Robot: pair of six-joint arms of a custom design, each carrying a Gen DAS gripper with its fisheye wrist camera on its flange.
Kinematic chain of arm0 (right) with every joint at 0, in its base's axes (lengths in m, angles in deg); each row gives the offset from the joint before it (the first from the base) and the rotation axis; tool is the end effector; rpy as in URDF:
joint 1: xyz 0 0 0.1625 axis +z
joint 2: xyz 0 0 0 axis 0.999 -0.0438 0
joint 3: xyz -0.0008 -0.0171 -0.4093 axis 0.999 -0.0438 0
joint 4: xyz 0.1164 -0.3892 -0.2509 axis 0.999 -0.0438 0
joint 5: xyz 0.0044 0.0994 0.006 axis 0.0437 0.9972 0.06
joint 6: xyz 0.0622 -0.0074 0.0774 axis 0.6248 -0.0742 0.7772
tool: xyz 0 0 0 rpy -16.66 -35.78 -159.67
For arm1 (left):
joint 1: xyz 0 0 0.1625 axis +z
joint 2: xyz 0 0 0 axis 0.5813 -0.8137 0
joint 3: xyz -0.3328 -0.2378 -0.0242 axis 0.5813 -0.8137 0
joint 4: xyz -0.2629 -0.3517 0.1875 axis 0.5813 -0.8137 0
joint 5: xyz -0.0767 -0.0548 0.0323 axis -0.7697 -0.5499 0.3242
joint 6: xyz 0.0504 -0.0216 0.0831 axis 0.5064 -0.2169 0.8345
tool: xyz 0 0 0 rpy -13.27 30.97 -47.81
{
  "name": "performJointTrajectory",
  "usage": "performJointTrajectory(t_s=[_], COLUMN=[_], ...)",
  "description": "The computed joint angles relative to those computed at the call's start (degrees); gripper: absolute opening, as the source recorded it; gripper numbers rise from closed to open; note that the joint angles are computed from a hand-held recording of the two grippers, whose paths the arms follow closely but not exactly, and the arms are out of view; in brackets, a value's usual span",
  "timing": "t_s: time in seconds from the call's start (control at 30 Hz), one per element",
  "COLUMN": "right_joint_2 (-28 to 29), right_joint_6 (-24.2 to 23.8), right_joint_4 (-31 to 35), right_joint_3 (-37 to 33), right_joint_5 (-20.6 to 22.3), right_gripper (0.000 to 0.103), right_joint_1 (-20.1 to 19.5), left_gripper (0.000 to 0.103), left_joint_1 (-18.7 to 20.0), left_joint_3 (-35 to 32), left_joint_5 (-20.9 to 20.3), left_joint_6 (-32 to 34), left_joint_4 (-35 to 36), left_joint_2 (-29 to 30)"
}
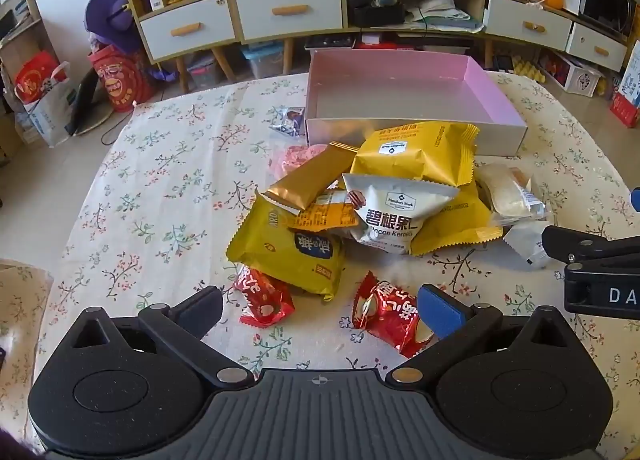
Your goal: Organize snacks
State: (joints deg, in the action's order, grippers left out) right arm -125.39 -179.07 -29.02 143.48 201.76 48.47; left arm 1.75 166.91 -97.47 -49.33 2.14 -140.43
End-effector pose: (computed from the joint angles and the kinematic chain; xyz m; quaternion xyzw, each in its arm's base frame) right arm 0.4049 -0.3267 -0.0056 0.1824 -0.8426 0.3116 0.3997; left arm -0.0663 -0.3200 0.3491 0.1805 0.8684 -0.2589 0.3825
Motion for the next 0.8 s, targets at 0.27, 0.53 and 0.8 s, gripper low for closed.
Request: performJointTrajectory(t_s=[0.27, 0.53, 0.8], right_joint_2=[-0.1, -0.7, -0.1], right_joint_6=[-0.6, 0.3, 0.8], right_joint_4=[0.1, 0.2, 0.5], right_joint_3=[0.1, 0.5, 0.0], right_joint_5=[0.4, 0.3, 0.5], right_gripper=[0.103, 0.103, 0.103], right_joint_1=[0.0, -0.2, -0.1], left_gripper=[0.103, 0.103, 0.103], left_joint_1=[0.5, -1.0, -0.8], left_joint_3=[-0.7, 0.5, 0.6], left_joint_5=[0.1, 1.4, 1.4], left_joint_6=[1.5, -0.5, -0.2], left_joint_4=[-0.3, 1.4, 1.1], left_joint_2=[-0.3, -1.0, -1.0])
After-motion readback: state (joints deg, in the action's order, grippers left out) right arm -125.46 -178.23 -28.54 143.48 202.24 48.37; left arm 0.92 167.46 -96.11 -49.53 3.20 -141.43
